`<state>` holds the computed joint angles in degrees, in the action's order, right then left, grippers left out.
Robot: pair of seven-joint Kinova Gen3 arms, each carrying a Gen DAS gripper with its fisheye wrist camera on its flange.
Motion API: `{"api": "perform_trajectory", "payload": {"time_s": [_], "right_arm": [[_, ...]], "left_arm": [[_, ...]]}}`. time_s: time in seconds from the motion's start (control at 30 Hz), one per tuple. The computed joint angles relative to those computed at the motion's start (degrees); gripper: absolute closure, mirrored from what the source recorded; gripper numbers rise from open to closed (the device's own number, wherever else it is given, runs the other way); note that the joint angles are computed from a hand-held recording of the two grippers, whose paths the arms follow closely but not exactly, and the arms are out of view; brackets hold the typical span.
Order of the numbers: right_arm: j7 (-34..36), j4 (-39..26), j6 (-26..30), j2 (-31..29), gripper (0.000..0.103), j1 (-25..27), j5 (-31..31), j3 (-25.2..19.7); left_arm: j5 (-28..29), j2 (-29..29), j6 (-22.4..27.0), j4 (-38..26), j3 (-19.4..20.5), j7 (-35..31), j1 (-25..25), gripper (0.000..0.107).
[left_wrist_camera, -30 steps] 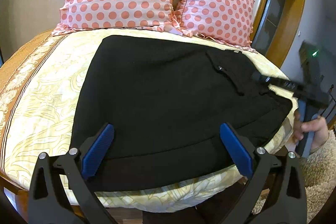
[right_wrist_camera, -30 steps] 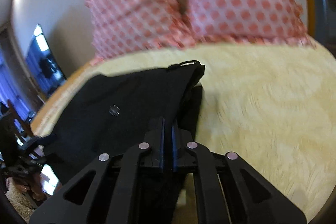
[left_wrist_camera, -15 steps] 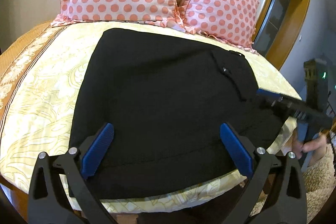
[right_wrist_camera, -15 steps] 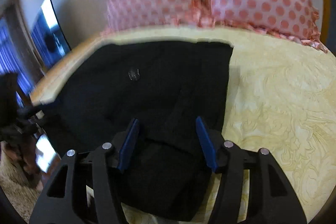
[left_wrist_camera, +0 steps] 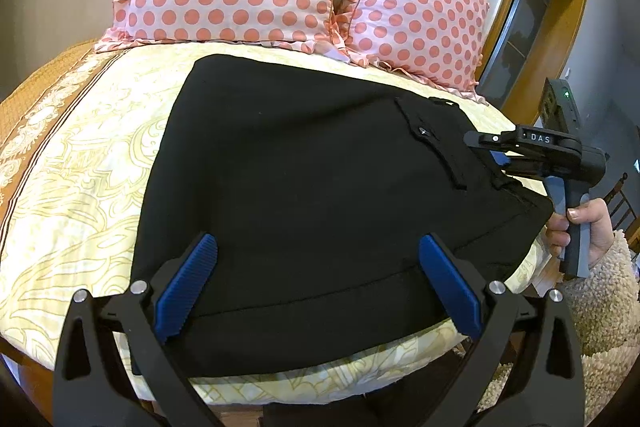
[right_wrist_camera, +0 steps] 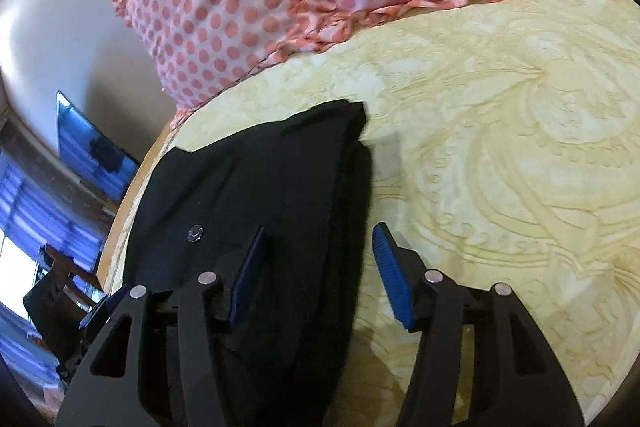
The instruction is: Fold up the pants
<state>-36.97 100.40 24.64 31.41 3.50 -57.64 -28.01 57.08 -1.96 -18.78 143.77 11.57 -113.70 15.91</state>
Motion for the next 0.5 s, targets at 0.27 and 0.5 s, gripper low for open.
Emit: {"api": "perform_trajectory", "payload": {"time_s": [0.27, 0.5], "right_arm": [[0.3, 0.6, -4.7, 1.5, 0.076, 5.0, 3.8, -8.4], [4.3, 2.6, -9.5, -1.3, 0.080, 3.4, 2.3, -8.8]], "left_arm": [[0.4, 0.0, -0.8, 0.2, 0.5, -0.3, 0.4, 0.007], [-5.5, -3.0, 4.3, 0.0, -4.8, 3.7, 1.3, 0.007]]}}
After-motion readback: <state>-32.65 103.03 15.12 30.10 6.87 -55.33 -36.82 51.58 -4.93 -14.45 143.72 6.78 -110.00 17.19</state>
